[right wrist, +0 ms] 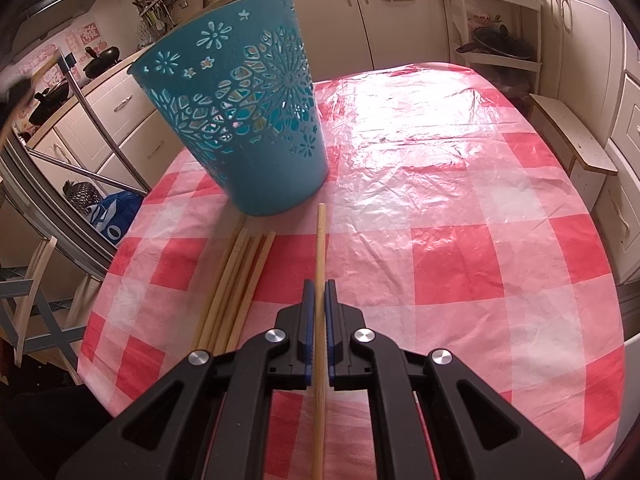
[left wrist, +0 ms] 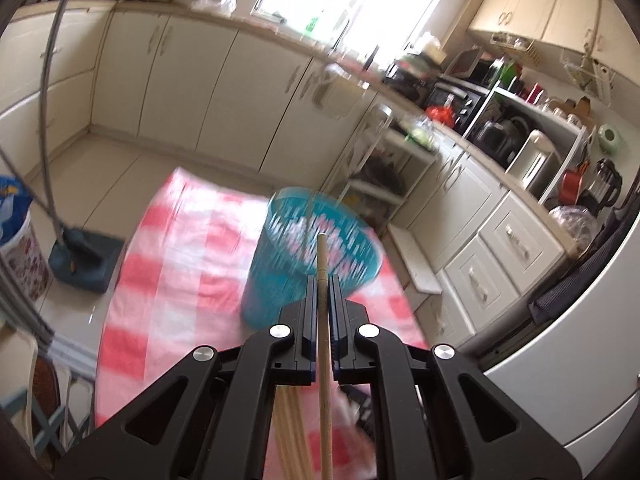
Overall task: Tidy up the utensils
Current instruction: 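Raise the left tool's chopstick up over the basket opening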
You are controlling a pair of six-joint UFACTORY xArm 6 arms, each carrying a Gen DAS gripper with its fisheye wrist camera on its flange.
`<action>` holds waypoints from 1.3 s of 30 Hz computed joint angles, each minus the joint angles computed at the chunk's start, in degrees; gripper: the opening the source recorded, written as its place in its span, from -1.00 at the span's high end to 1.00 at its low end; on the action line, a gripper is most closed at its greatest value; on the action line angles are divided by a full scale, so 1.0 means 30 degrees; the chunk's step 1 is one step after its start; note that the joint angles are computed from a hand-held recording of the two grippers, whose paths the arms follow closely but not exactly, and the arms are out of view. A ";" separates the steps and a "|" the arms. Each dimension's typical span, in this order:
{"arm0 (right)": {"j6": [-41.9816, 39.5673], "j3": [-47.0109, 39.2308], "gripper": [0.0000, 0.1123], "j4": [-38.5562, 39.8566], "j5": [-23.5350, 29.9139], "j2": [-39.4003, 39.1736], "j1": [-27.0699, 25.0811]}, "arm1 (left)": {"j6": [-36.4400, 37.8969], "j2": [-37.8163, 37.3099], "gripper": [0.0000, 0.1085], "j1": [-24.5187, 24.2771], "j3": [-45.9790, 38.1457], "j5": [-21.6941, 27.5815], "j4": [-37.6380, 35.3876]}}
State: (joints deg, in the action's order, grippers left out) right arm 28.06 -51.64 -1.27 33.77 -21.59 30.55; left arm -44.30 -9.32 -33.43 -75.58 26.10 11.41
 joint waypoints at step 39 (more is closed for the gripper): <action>-0.1010 0.0188 0.90 0.1673 -0.0249 -0.0026 0.0025 | -0.6349 1.1132 0.91 0.1346 -1.4204 0.0477 0.9298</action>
State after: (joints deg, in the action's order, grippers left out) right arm 25.03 -51.08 3.75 33.02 -21.66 30.62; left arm -63.35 24.08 -29.39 -118.19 27.53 39.30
